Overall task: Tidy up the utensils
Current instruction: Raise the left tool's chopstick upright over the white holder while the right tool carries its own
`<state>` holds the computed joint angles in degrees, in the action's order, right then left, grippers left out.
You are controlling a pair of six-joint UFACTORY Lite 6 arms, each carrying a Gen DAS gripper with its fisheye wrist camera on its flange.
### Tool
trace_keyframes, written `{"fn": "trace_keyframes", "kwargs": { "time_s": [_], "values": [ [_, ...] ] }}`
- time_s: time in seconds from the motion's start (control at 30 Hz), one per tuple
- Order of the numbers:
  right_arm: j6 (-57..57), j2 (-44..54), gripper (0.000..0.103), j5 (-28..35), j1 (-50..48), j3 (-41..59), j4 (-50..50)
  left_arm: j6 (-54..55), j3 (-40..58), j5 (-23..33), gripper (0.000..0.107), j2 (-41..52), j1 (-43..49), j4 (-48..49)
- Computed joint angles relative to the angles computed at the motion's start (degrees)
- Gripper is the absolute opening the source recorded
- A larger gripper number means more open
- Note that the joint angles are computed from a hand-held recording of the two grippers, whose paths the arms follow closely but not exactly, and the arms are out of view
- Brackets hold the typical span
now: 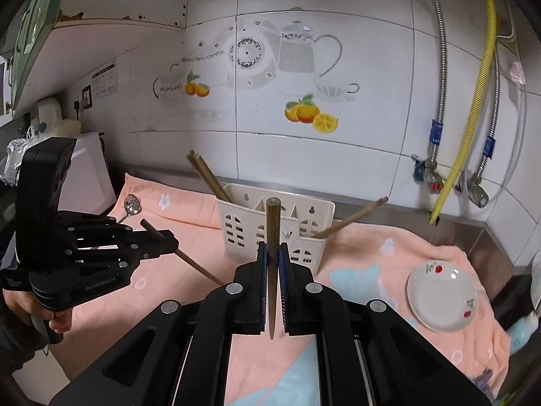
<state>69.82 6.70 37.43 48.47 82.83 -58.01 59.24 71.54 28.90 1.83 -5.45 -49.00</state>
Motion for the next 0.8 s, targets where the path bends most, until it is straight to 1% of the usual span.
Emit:
{"fn": "trace_keyframes", "kwargs": {
  "time_s": [0.2,0.33,0.47,0.73,0.8],
  "values": [
    [-7.76,2.41,0.007,-0.13,-2.71,6.15,4.78,-5.05,7.67,1.22,0.005,2.47,-0.91,4.58],
    [-11.11,3.54,0.007,0.23,-3.99,9.56,6.56,-8.23,12.31,1.68,0.005,3.85,-1.61,7.68],
    [-13.8,4.6,0.007,0.33,-4.95,12.55,8.3,-12.75,18.96,2.61,0.005,6.64,-2.28,11.64],
    [-18.06,6.8,0.007,0.79,-6.74,18.59,10.58,-21.6,36.51,6.14,0.005,14.56,-3.28,18.85],
    [-19.14,7.45,0.007,0.89,-7.27,20.13,11.44,-24.43,43.04,7.9,0.005,18.04,-3.56,21.16]
  ]
}}
